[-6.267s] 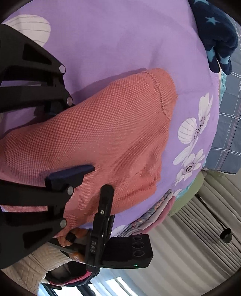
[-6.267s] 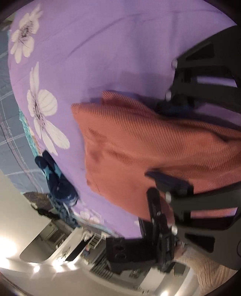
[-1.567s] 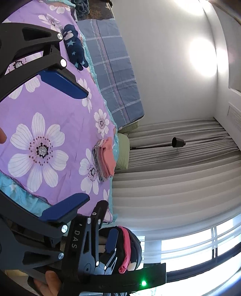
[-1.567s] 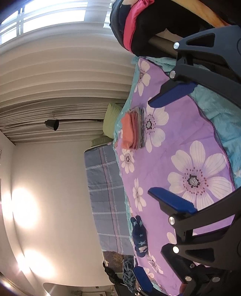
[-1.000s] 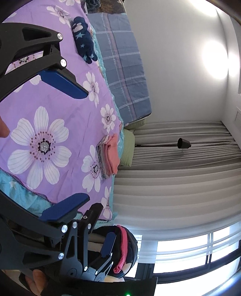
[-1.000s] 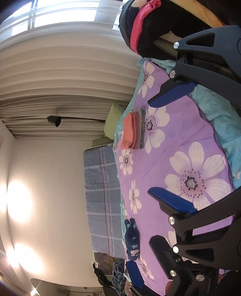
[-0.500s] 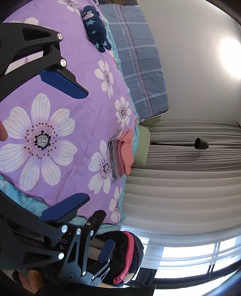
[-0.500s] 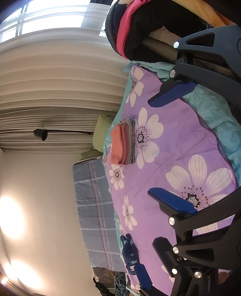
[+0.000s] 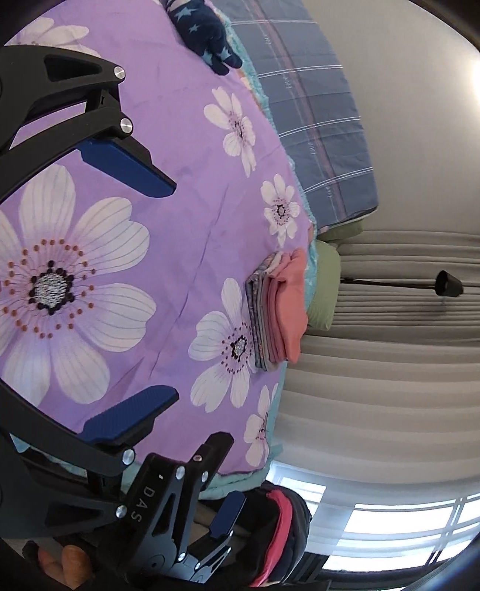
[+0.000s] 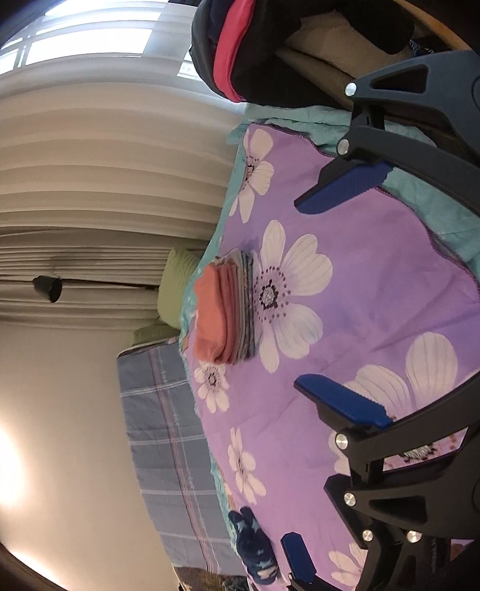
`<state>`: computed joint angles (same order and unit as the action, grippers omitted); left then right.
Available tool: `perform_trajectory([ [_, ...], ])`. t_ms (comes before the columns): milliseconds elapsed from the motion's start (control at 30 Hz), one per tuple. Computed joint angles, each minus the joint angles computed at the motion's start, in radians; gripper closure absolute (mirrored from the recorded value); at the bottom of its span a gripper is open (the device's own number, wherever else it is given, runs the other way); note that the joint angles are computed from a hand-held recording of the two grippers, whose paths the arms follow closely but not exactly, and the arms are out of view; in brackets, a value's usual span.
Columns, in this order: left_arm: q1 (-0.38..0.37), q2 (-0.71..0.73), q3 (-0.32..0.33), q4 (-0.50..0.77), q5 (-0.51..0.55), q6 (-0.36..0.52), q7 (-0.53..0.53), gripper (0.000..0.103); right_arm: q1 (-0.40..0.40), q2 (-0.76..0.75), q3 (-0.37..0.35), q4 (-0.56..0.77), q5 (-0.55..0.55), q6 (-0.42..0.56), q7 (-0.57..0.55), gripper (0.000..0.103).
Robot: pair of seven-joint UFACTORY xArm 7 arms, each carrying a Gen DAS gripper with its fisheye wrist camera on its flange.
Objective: Fold small clothes
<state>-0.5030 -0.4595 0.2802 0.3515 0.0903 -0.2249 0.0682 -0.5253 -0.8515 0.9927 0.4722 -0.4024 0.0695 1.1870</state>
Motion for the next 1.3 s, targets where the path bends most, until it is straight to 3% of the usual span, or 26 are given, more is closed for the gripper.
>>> perform_trajectory([
  [167, -0.033, 0.075, 0.050, 0.060, 0.022, -0.028, -0.004, 0.001, -0.128, 0.028, 0.075, 0.061, -0.006, -0.017, 0.013, 0.013],
  [333, 0.058, 0.113, -0.014, 0.088, 0.055, -0.074, -0.020, 0.001, -0.205, 0.045, 0.132, 0.107, 0.004, -0.027, 0.013, 0.013],
  [400, 0.068, 0.116, -0.010, 0.095, 0.083, -0.077, -0.039, 0.001, -0.227, 0.053, 0.150, 0.120, 0.009, -0.032, 0.008, 0.013],
  [767, 0.028, 0.103, 0.071, 0.092, 0.195, -0.071, -0.105, 0.001, -0.217, 0.063, 0.170, 0.144, 0.029, 0.004, -0.010, 0.013],
  [1300, -0.011, 0.061, 0.110, 0.070, 0.186, -0.059, -0.082, 0.001, -0.171, 0.060, 0.143, 0.146, 0.006, 0.048, 0.000, 0.013],
])
